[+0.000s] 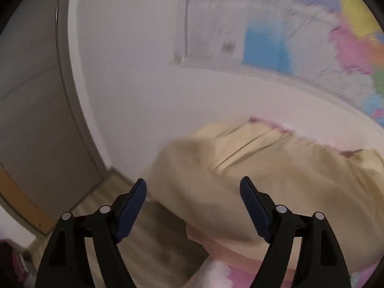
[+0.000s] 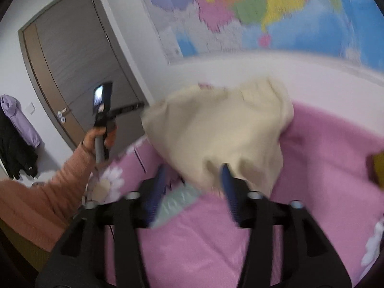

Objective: Fold large clothes
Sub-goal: 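Lower the folded shirt onto the bed and open both tools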

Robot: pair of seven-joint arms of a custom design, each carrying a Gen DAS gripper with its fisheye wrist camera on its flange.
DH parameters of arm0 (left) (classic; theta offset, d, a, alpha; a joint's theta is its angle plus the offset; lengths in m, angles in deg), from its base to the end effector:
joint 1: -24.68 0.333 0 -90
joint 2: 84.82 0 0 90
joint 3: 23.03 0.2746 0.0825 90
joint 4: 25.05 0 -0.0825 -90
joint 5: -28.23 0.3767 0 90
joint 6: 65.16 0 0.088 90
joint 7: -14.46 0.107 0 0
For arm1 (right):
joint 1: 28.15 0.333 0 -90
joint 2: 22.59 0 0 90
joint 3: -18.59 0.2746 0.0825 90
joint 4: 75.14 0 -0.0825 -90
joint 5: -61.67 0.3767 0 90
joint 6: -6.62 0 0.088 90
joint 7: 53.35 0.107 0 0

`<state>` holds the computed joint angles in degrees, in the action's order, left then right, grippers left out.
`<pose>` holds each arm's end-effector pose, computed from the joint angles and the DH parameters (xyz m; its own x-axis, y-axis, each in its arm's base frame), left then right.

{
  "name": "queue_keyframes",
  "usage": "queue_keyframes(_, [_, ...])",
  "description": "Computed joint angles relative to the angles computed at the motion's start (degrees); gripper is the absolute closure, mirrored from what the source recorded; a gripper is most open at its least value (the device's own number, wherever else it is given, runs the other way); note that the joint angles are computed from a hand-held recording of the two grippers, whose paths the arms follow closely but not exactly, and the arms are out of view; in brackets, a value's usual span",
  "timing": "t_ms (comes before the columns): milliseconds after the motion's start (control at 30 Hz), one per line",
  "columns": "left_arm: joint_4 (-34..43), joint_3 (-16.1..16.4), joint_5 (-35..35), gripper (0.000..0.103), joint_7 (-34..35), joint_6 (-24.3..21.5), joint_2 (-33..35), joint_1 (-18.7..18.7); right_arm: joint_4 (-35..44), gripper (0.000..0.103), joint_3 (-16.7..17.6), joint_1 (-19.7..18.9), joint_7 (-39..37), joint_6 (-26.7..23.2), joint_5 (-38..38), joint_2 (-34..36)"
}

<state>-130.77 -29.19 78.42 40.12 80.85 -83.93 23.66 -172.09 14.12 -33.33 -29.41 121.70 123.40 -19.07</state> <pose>0.5999 -0.0854 0.5464 0.4141 -0.9102 -0.0028 -0.5295 -0.2384 -0.8141 0.6029 -0.0480 0.5641 0.6818 -0.6584 -0.3187 -0.5627 -0.1937 -0.8036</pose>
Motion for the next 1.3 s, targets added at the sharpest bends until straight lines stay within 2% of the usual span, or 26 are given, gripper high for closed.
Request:
queue_keyframes(33, [-0.8,-0.29,-0.34,0.021,0.85,1.82,-0.91,-0.26,0.71,0.044,0.29,0.35,0.41,1.7,0.14,0.57])
queue_keyframes(100, [-0.85,-1.37,-2.11,0.021,4.3,2.69,-1.01,-1.17,3.54,0.044,1.14,1.27,2.88,6.66,-0.56,3.33])
queue_keyframes(200, [1.24,-2.63,-6.58,0.021,8.87,4.41,1.59,-2.99,9.51,0.049,2.58,1.8,9.56,10.6,-3.68,9.92])
queue_keyframes(267, [3.21,-2.72,-5.97,0.021,8.97,3.83,3.8,-4.62,13.91,0.054,3.31,1.26,16.23,9.52,-7.43,14.68])
queue_keyframes(300, [4.93,-2.68,-5.9,0.021,9.46,3.43,5.83,-5.48,16.95,0.056,3.64,0.63,20.63,6.98,-8.79,17.91])
queue_keyframes(367, [7.59,-2.02,-7.48,0.021,11.13,3.41,9.15,-6.86,18.72,0.057,4.84,-0.71,23.54,4.81,-9.74,20.3])
queue_keyframes(533, [9.25,-0.01,-3.02,0.02,7.94,-0.07,9.94,-10.34,14.1,0.055,7.07,-2.41,20.55,7.46,-10.59,16.59])
queue_keyframes(667, [8.11,-0.03,-1.46,0.02,6.57,-1.46,8.18,-11.36,9.32,0.053,7.23,-2.71,15.48,9.54,-7.86,12.23])
queue_keyframes(800, [8.66,-0.89,3.26,0.019,5.36,-5.68,7.79,-13.12,5.33,0.052,6.75,-1.49,9.48,10.86,-5.37,8.73])
queue_keyframes(933, [7.31,-2.09,1.2,0.017,7.59,-3.19,6.55,-12.75,4.49,0.052,6.19,0.95,6.56,12.85,-6.29,8.27])
queue_keyframes(1033, [7.08,-2.62,-1.27,0.017,9.25,-1.69,6.71,-12.68,5.54,0.052,6.02,2.42,8.61,13.53,-9.74,10.4])
queue_keyframes(1100, [7.32,-2.82,-3.67,0.017,11.34,-0.8,7.51,-12.63,6.03,0.052,6.41,2.58,9.19,14.06,-9.86,11.58])
queue_keyframes(1200, [8.41,-2.55,-5.27,0.017,11.44,-1.92,8.91,-13.25,5.7,0.052,6.86,2.09,9.53,14.2,-8.96,11.5])
queue_keyframes(1300, [8.28,-2.08,-4.48,0.017,10.1,-2.13,8.73,-13.95,4.07,0.048,6.75,1.61,8.83,13.7,-8.1,9.91])
